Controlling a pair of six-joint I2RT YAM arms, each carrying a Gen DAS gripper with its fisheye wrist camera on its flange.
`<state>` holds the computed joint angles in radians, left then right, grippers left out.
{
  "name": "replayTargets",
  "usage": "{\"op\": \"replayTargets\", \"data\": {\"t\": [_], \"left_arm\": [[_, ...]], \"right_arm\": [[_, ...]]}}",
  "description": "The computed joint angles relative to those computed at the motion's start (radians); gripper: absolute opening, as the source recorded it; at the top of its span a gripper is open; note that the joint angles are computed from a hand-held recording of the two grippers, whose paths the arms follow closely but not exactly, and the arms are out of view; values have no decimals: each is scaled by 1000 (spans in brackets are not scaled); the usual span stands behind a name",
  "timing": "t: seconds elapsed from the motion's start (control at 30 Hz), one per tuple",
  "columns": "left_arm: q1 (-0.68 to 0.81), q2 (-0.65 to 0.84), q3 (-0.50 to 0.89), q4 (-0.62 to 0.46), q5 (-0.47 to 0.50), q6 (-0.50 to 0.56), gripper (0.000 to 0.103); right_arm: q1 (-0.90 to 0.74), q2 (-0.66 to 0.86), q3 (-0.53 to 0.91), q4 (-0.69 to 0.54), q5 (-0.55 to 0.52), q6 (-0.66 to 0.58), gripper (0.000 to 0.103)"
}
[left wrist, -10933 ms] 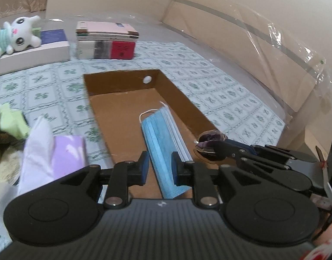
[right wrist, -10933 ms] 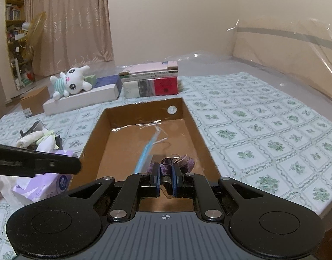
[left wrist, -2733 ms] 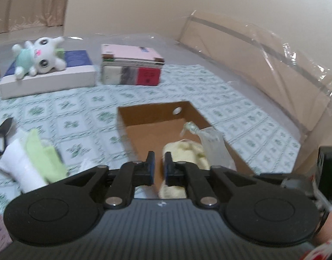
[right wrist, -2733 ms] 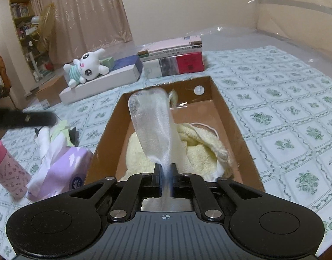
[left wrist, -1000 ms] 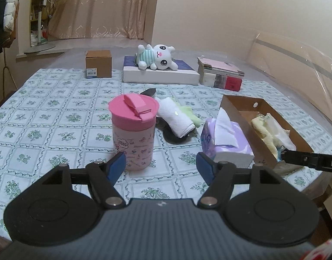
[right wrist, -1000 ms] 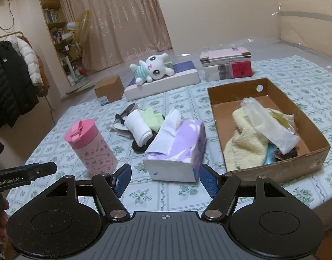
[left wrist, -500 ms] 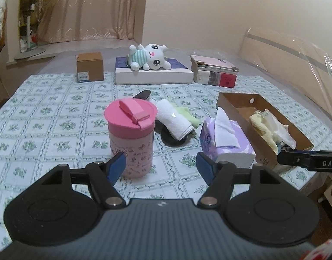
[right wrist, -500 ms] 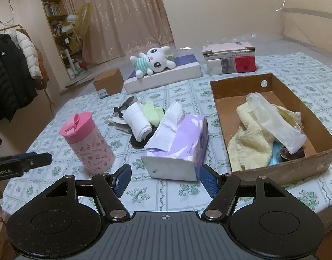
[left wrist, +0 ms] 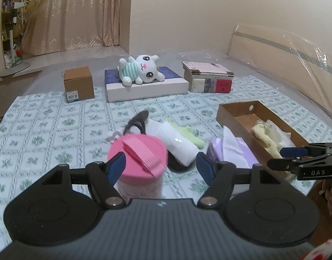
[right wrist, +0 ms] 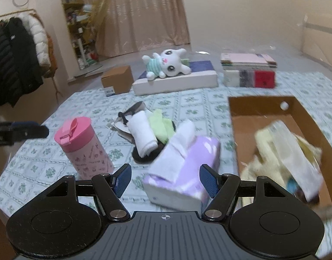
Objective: Organize soft objects
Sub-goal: 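Withdraw both open tools away from the cardboard box, then grasp the white paper towel roll with the right gripper and lift it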
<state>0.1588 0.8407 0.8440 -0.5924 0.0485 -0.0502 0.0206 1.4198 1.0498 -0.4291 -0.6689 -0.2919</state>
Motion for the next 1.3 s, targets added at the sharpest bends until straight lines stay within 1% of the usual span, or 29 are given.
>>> {"op": "replayTargets", "data": {"t": [0.23,0.4,0.53,0.67,0.77,0.9,1.0,1.03,1.07,1.17,1.23,1.3], "left_arm": [[231,171,98,35,182,156,68],[340,328,190,51,284,253,68],[386,443,256,65,333,313,68],[409,545,309,94,353,356,68],[416,615,343,109,374,374,68],[422,700,396,110,409,411,68],[425,757,437,105,427,438,68],[426,774,449,105,427,447,68],[427,789,459,106,430,454,68],[427,824,484,110,432,459,68],[426,840,494,111,434,460,68],[425,851,501,108,439,462,68]], "right_arm": [[131,128,99,70,65,0,69],[232,254,213,85,134,-35,69],[299,369,318,70,194,-65,69],[352,473,422,44,246,-107,69],[386,557,514,9,281,-141,69],[425,687,672,-68,339,-190,69],[446,754,752,-109,372,-220,69],[454,774,772,-112,388,-232,67],[459,783,779,-114,397,-244,62],[476,807,787,-97,444,-277,53],[482,816,783,-84,460,-298,51],[484,809,760,-62,468,-308,42]]}}
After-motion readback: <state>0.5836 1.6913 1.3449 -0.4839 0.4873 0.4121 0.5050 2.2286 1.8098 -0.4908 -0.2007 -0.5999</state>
